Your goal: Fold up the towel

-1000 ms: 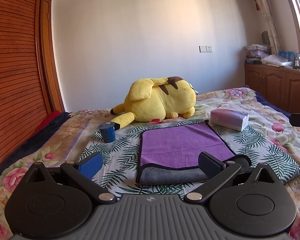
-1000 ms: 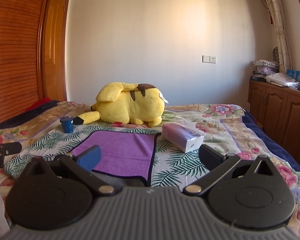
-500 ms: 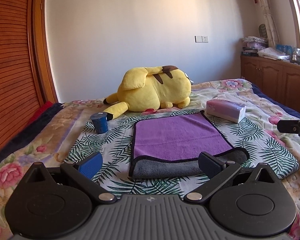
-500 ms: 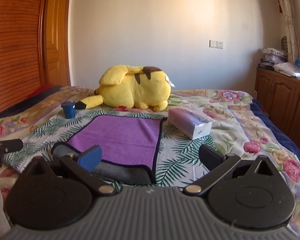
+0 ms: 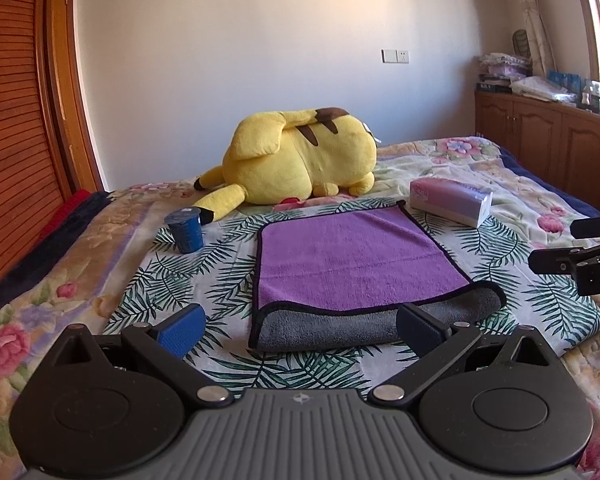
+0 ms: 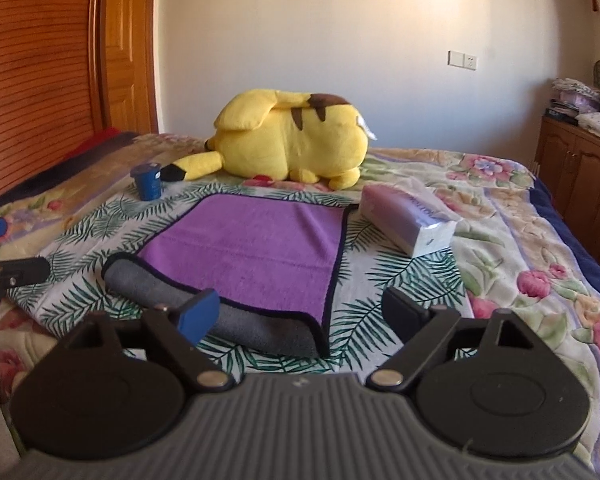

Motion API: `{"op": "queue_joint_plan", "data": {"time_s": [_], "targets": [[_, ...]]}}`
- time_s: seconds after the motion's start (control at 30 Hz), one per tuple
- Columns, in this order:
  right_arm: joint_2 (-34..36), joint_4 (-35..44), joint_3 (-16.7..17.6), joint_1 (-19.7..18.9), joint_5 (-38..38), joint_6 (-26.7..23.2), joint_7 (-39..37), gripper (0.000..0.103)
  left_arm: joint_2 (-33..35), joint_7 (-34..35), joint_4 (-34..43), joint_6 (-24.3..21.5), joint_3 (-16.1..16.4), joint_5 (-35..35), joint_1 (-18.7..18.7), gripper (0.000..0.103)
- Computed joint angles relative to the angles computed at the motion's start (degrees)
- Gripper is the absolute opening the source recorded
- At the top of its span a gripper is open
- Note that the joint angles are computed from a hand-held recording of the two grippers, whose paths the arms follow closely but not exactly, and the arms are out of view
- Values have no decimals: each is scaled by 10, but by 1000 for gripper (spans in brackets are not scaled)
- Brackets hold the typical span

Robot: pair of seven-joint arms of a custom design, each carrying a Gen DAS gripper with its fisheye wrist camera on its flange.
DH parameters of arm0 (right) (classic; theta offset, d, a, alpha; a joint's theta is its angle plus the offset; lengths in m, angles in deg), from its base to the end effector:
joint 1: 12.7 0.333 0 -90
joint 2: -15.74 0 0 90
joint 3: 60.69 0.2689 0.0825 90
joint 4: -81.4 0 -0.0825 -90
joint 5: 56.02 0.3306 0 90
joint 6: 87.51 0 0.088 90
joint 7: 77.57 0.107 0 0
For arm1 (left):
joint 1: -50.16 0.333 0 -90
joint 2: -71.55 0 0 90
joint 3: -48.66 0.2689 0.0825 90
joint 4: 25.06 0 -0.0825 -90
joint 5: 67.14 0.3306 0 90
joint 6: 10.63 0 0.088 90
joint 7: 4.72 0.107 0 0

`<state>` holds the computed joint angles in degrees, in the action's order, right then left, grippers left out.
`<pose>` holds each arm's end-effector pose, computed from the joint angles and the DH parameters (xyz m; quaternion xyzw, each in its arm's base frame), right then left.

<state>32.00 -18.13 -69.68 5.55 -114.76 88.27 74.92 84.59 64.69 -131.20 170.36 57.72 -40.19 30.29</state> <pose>0.5864 0.1754 0.4854 -0.6311 0.5769 -0.3559 0.3772 0.5805 -0.1610 0.5058 -0.4988 0.6978 -0.3699 0.3569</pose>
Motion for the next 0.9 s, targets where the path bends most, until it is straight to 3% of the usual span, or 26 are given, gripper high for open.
{"op": "queue_joint_plan", "data": {"time_s": [0.17,0.47,0.53,0.9], "targets": [[23,15,45,-32,112,-8,-123,86,25,69,31,-26,-55,-60,42,82],[67,57,95,-64,294,-38,-311,85,71,172,91,-68,-103,-156,76,78],[78,71,108,-73,334,-49,-347,84,82,183,105,-75,-100,-166,73,78],[129,138,109,-66,428,-108,-441,79,162,229,221,-137,-97,-202,76,71]]}}
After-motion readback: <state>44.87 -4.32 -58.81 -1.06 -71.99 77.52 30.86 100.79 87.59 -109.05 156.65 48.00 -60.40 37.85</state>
